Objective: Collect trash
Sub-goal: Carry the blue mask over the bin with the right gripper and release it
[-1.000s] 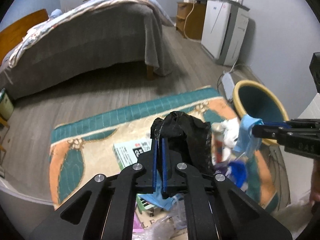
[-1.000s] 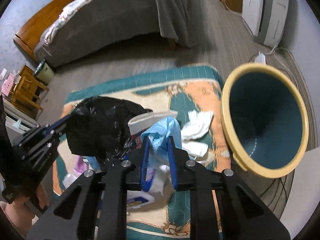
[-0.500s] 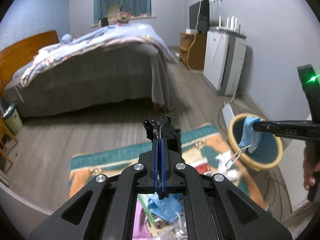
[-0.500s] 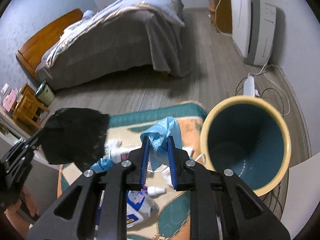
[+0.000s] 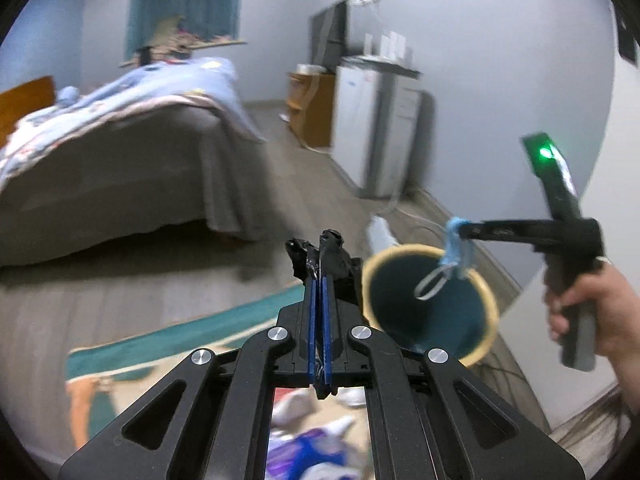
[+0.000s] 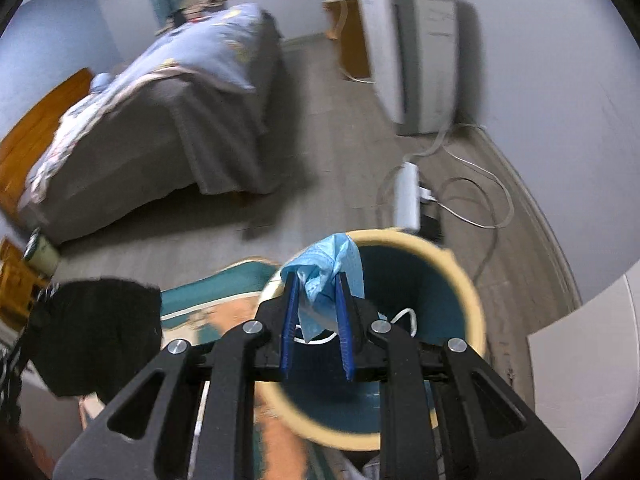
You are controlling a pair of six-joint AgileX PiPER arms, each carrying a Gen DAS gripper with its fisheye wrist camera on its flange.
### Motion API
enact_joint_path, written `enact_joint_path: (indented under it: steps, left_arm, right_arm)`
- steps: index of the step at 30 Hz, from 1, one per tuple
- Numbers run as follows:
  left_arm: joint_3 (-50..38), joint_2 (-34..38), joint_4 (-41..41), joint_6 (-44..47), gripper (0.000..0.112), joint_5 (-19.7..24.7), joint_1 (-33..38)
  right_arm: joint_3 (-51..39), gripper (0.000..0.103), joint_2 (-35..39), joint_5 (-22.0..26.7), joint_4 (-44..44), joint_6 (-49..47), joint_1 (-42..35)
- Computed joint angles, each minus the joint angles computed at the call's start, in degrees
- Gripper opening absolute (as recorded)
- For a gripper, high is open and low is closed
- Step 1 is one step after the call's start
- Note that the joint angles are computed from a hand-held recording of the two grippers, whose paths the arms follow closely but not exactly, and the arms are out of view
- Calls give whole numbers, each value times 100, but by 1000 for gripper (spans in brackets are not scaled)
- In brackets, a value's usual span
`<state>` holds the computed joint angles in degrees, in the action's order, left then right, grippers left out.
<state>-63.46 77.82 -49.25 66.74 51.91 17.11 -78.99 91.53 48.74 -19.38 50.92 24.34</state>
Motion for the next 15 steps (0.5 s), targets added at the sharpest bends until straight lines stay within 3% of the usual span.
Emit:
enact_joint_path:
  steps: [4, 7, 13, 15]
  left_arm:
    - [140, 199, 449, -595, 4, -610, -1172]
    - [168, 583, 1129, -1264, 4, -1353, -2139]
    - [58, 1407, 1915, -2044, 4, -1961, -2943]
    - [156, 1455, 2152, -2124, 6, -2147, -3019]
  right_arm:
    - [297, 18, 37, -192, 250, -203, -426]
    - [593, 18, -27, -342, 451, -247, -668]
    - [717, 20, -34, -499, 831, -344, -836]
    - [693, 26, -21, -457, 776, -333, -807]
